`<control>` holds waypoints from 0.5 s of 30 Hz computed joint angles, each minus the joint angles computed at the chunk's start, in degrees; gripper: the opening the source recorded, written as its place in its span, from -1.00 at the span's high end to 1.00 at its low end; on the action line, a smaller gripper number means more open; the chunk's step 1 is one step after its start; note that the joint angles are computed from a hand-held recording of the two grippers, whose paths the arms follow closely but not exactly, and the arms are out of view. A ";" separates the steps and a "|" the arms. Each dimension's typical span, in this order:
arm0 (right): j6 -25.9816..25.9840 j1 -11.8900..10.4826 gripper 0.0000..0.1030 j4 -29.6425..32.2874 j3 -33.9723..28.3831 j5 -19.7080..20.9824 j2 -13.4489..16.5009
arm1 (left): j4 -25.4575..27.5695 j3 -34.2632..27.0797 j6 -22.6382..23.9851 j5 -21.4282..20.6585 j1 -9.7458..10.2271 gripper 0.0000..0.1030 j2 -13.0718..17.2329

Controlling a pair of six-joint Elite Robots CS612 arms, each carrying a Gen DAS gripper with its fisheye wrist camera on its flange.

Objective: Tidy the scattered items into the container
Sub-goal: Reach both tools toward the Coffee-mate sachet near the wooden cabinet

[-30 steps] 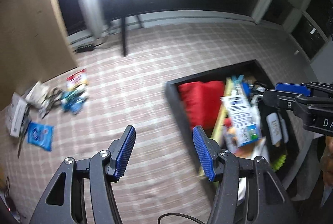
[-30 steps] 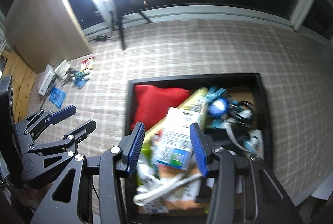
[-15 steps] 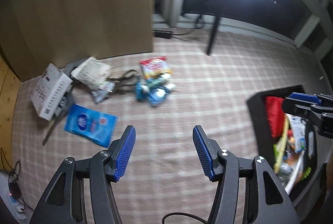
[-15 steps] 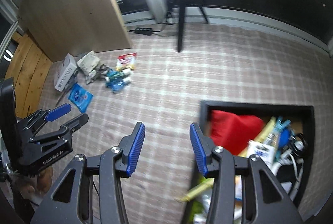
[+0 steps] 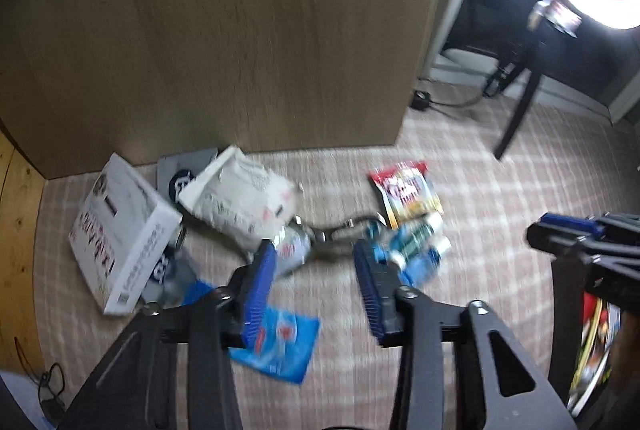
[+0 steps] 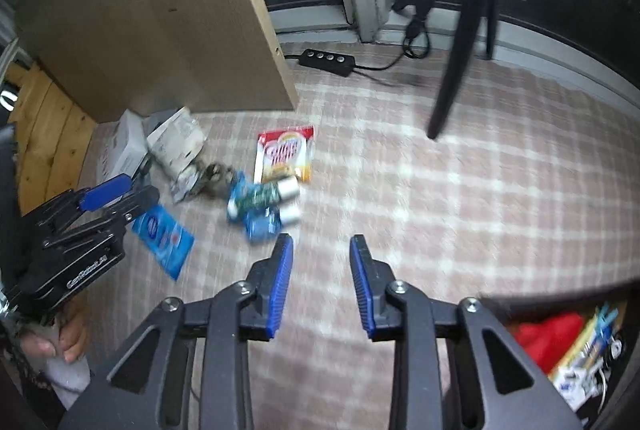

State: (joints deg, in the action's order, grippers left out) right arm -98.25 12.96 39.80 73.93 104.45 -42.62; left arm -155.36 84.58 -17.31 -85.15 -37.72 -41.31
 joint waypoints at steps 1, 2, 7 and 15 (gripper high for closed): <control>-0.49 -0.60 0.53 -0.12 -0.41 -0.34 0.48 | 0.34 -1.13 -0.24 -0.40 0.09 0.41 0.72; -1.12 -1.22 0.55 -0.36 -0.75 -0.68 0.91 | 0.71 -2.42 -0.40 -0.80 0.13 0.47 1.55; -3.85 -4.05 0.60 -1.55 -2.14 -1.45 2.55 | 2.40 -7.08 -0.04 -1.36 -0.09 0.56 4.80; -6.86 -6.65 0.61 -3.09 -4.18 -2.79 5.18 | 4.21 -11.14 -2.25 -3.51 0.47 0.61 8.28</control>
